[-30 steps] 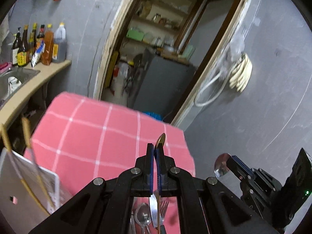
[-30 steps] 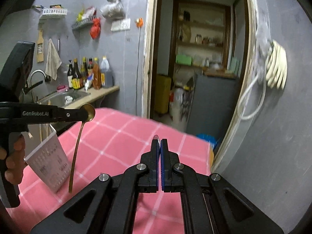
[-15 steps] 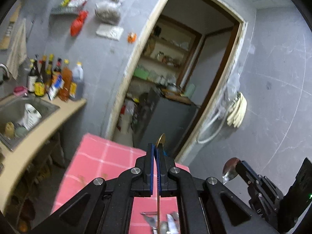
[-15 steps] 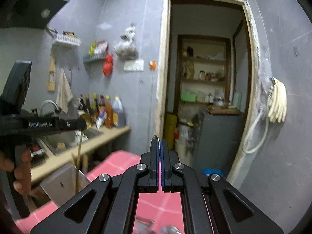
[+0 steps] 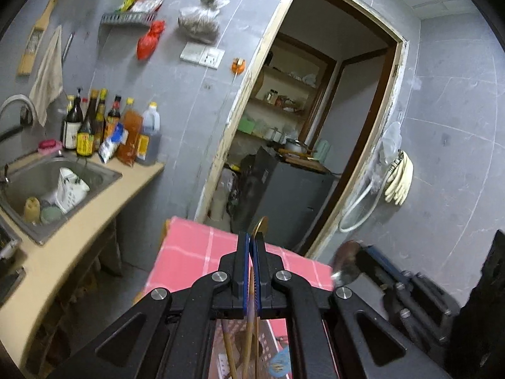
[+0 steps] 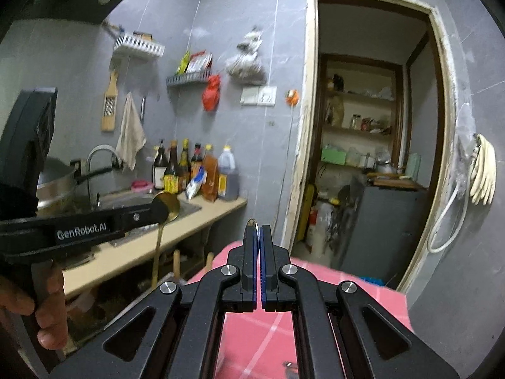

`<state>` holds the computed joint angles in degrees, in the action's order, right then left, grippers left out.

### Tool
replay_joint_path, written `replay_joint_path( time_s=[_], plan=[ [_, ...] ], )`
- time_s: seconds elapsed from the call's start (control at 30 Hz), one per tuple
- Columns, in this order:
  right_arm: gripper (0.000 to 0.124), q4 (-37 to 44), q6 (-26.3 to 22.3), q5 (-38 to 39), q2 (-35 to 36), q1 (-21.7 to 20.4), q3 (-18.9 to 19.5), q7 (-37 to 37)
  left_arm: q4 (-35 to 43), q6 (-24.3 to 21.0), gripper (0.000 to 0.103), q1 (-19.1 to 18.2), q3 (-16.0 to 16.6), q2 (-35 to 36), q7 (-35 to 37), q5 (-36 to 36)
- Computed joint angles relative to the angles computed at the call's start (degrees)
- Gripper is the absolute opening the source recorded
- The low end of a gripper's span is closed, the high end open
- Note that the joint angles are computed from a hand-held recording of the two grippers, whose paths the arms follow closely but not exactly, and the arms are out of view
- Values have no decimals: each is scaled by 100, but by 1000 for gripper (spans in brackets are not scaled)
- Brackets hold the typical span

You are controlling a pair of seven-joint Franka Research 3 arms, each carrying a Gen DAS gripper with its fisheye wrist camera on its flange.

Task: Organize utensils
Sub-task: 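Lower the gold spoon into the white caddy and open the left tool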

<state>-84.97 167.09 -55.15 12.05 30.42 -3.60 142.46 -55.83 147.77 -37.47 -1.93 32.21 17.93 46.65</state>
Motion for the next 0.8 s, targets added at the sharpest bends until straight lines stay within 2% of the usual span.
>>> replay_joint_path(
  time_s=[0.17, 0.4, 0.67, 0.77, 0.8],
  plan=[
    [2, -169, -178, 379, 43, -16, 132, -403, -335, 213, 3, 67, -14, -95, -47, 29],
    [2, -356, -326, 1453, 89, -67, 278, -1258, -561, 263, 3, 204, -201, -118, 383, -258],
    [2, -524, -368, 2285, 54, -91, 346, -1947, -764, 252, 3, 336, -388, -202, 773, -728],
    [3, -587, -398, 2623, 16, -118, 392, -2205, -773, 87, 8, 365, -456, -226, 922, -926],
    [4, -645, -375, 2701, -19, -127, 397, -2270, -794, 6, 12, 366, -465, -249, 936, -981]
  ],
)
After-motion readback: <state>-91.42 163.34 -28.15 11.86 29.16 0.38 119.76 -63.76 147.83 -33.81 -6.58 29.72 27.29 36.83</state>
